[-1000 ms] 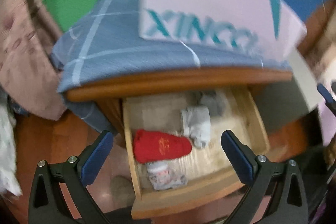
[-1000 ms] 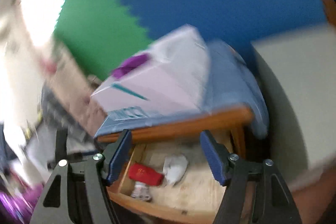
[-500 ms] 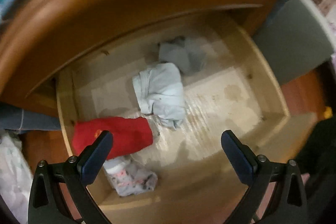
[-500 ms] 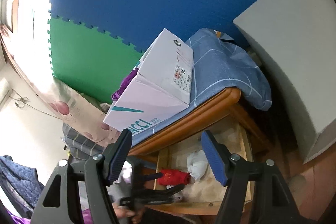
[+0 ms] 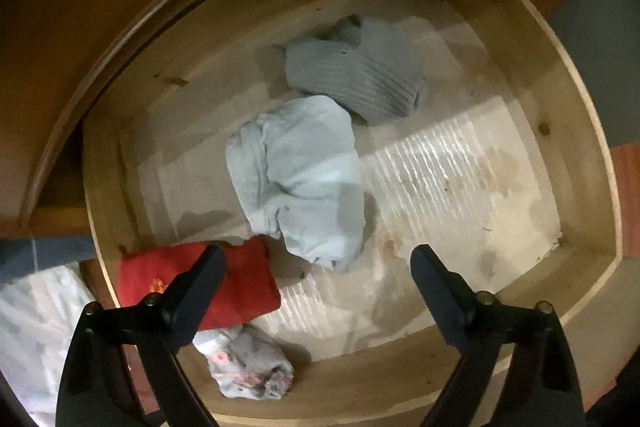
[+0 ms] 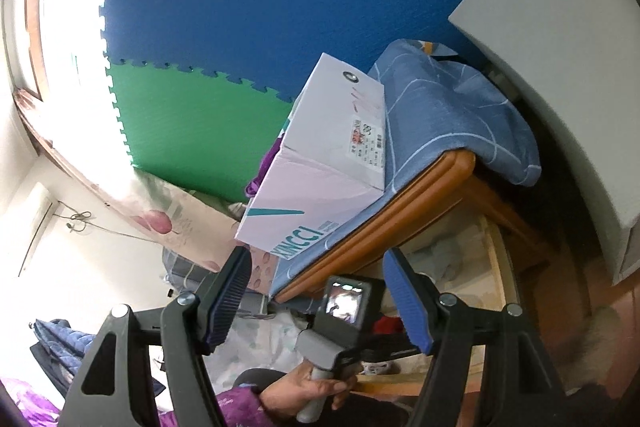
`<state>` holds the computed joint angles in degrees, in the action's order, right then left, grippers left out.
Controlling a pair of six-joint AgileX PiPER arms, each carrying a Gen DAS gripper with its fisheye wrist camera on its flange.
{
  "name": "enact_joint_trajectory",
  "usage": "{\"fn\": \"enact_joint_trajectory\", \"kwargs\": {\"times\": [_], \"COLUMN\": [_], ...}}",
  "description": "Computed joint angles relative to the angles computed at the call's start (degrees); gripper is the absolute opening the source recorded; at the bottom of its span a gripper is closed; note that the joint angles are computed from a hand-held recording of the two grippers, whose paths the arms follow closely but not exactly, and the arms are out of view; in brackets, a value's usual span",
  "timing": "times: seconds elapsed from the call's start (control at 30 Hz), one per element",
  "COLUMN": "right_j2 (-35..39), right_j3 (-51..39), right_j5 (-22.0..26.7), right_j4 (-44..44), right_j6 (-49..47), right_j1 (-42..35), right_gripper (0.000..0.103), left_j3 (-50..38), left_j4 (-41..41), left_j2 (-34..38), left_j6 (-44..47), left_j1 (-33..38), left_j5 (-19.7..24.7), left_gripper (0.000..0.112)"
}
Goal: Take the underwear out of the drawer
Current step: 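Reach the left gripper into the drawer and grasp the white underwear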
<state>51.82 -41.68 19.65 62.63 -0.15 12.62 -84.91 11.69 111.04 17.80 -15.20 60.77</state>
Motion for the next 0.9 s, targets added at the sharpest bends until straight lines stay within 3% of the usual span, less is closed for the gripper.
{"fn": "enact_joint_trajectory", "kwargs": {"times": [0.23, 0.4, 0.57, 0.73, 0.77, 0.83, 0.9], "right_j2": [-0.42, -0.19, 0.19, 0.79, 0.93, 1.06, 0.75], "right_j3": [1.38, 2.50, 3.52, 3.42, 3.28, 3.27, 3.47], "right_j5": [3.02, 5.97, 7.86, 8.12, 8.01, 7.93, 7.72], "right_j4": [10.39, 16.62, 20.66, 21.43, 20.86, 20.47, 20.07], "right_j6": [-9.12, -14.31, -17.01, -17.50, -16.95, -16.42, -15.87], "right_j1": [-2.67, -5.03, -6.57, -6.54, -6.39, -6.36, -6.51], "right_gripper": [0.071, 0.071, 0.071, 0.071, 0.071, 0.071, 0.071], "left_j3": [-1.26, -0.19, -11.22, -11.17, -11.14, -9.43, -8.49], "left_j4": [8.80, 13.40, 6.02, 4.31, 3.59, 3.54, 2.33], "left_j2": [5.28, 5.84, 12.78, 12.40, 12.24, 10.63, 8.98], "left_j6": [-0.49, -0.83, 4.69, 9.04, 9.90, 11.19, 12.98], "left_j1": [-5.04, -6.82, -3.51, -1.87, -1.44, -0.93, -0.41], "left_j5": [2.95, -0.84, 8.14, 6.99, 6.77, 4.18, 2.80], "left_gripper": [0.092, 0.092, 0.078, 0.078, 0.075, 0.035, 0.032]}}
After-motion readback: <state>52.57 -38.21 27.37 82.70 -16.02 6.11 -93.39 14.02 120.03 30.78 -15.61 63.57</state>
